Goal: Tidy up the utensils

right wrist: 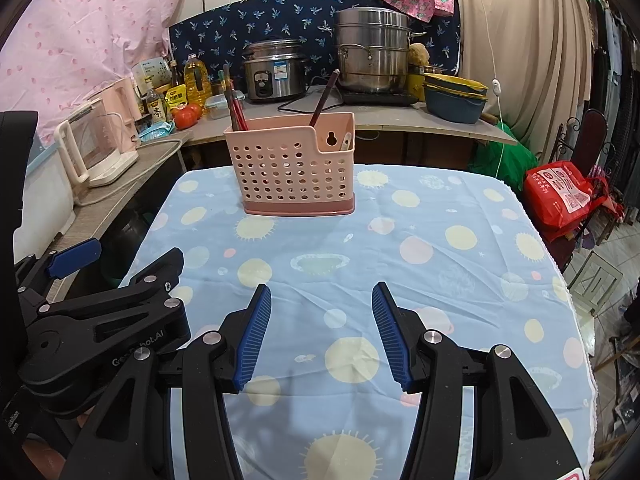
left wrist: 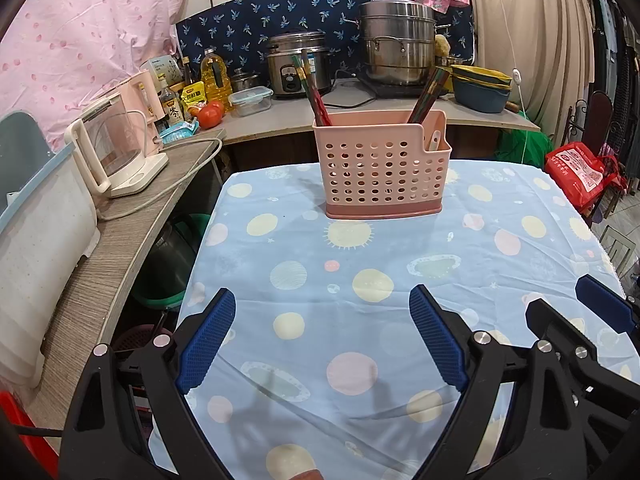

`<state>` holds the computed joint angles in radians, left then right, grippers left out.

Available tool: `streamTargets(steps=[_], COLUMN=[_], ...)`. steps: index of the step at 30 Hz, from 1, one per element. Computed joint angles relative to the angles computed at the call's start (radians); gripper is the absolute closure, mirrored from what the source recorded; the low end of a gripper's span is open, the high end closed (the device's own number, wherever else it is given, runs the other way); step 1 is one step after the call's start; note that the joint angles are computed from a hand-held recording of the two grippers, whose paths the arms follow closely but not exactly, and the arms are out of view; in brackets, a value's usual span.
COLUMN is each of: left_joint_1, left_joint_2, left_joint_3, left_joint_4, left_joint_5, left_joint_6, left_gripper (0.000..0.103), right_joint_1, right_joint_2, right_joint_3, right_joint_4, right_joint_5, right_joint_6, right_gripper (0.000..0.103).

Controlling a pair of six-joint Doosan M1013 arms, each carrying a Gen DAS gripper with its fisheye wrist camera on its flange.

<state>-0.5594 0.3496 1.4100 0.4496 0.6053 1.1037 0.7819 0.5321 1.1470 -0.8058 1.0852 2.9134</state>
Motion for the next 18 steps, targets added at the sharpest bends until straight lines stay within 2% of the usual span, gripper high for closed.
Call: streamTargets(steps=[18], left_joint_1=[0.003], left_joint_2=[0.000], left_joint_3=[-0.001], left_joint_4=[-0.012], left_joint_5=[-0.001], left_joint_6=[0.011], left_gripper=[0.018], right_joint_1=[-0.001], right_joint_2=[0.001], right_joint_3=[0.003], right_joint_4=[-0.009], right_joint_5=[0.008], right_joint_6=[0.003], right_gripper=[0.052])
